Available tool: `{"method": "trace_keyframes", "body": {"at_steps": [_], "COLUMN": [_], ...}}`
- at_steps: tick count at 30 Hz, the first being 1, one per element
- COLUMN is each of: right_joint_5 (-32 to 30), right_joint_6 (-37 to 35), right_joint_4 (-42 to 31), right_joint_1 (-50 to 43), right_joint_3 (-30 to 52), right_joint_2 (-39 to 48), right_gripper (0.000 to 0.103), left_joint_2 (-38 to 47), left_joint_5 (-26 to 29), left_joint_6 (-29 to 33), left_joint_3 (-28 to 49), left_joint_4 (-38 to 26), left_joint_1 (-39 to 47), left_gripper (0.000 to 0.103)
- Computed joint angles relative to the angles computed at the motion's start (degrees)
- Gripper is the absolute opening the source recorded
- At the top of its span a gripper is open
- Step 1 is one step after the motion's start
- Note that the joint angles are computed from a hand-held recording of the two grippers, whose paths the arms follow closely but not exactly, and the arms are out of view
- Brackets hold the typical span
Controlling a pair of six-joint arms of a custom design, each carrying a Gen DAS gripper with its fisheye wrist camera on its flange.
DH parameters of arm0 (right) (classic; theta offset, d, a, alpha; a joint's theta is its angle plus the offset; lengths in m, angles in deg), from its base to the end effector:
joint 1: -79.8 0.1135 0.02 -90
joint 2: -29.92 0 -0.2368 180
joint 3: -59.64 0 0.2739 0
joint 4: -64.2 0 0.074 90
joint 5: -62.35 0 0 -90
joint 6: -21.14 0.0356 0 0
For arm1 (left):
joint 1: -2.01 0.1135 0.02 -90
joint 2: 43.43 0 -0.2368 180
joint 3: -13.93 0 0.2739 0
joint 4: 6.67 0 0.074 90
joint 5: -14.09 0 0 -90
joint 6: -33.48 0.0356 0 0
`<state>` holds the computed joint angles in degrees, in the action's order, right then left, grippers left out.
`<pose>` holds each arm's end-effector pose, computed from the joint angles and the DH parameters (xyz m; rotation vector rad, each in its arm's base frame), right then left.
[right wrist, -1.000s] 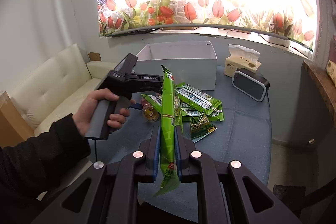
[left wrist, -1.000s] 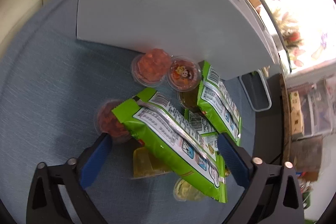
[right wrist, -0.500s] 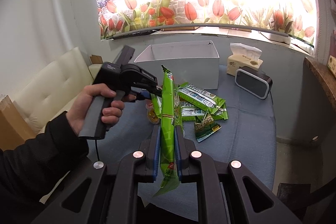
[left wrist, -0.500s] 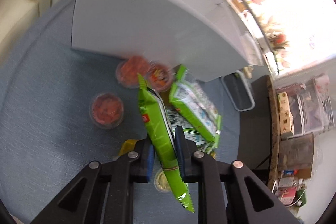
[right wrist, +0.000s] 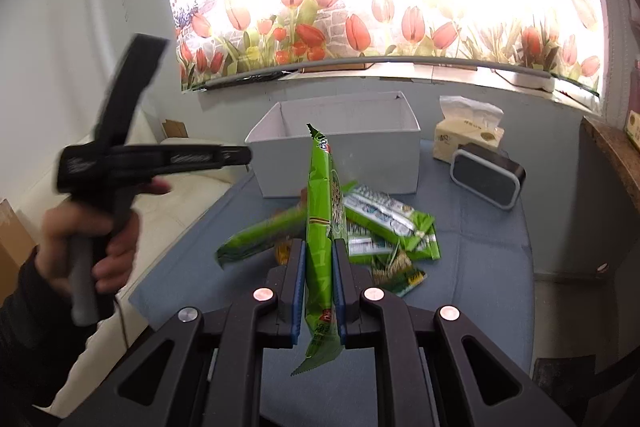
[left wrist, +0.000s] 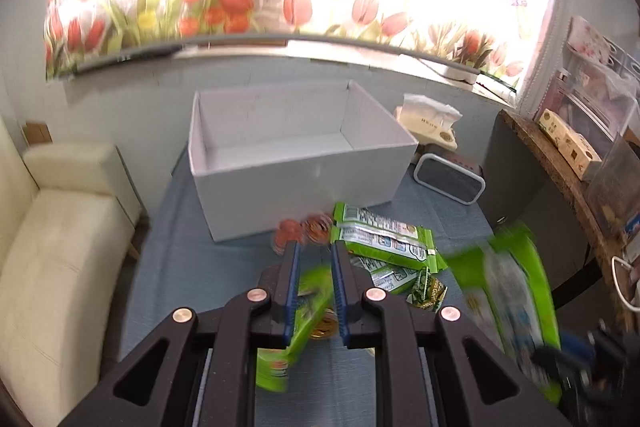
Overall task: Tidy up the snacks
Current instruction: 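Lift both stick packs and carry them over the white box with both grippers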
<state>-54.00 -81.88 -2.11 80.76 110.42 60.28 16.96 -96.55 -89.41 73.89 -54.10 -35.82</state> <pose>0.1458 0.0182 0.2527 -0.4960 2.2545 0.4372 0.2043 -0.1427 0.2377 -0.0631 2.3435 -0.1741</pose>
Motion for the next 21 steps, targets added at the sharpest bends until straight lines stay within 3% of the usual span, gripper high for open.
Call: {"method": "trace_keyframes", "body": {"at_steps": [7, 11, 19, 21], "right_joint_5": [5.17, 7.33, 7.52, 8.04], "right_joint_6": [6.25, 8.43, 11.01, 11.52], "right_joint_4": [17.01, 25.10, 27.05, 25.68], "right_joint_1": [7.97, 10.43, 11.97, 12.50], "right_joint_3": [7.94, 19.10, 44.76, 50.74], "right_joint_2": [20.25, 38.53, 66.72, 72.23], "right_gripper": [0.013, 0.013, 0.013, 0.013], "left_joint_2": [-0.76, 4.16, 25.00, 28.19], "left_joint_5": [4.17, 10.88, 26.52, 27.30], "left_joint_6": [4.27, 9.50, 13.50, 13.84], "left_joint_3": [3.69, 9.38, 28.29, 31.34], "left_joint_4": [0.83, 3.82, 6.42, 5.49], "left_joint_1": [4.92, 13.01, 27.58, 28.91], "left_gripper": [0.018, 0.018, 0.016, 0.015]}}
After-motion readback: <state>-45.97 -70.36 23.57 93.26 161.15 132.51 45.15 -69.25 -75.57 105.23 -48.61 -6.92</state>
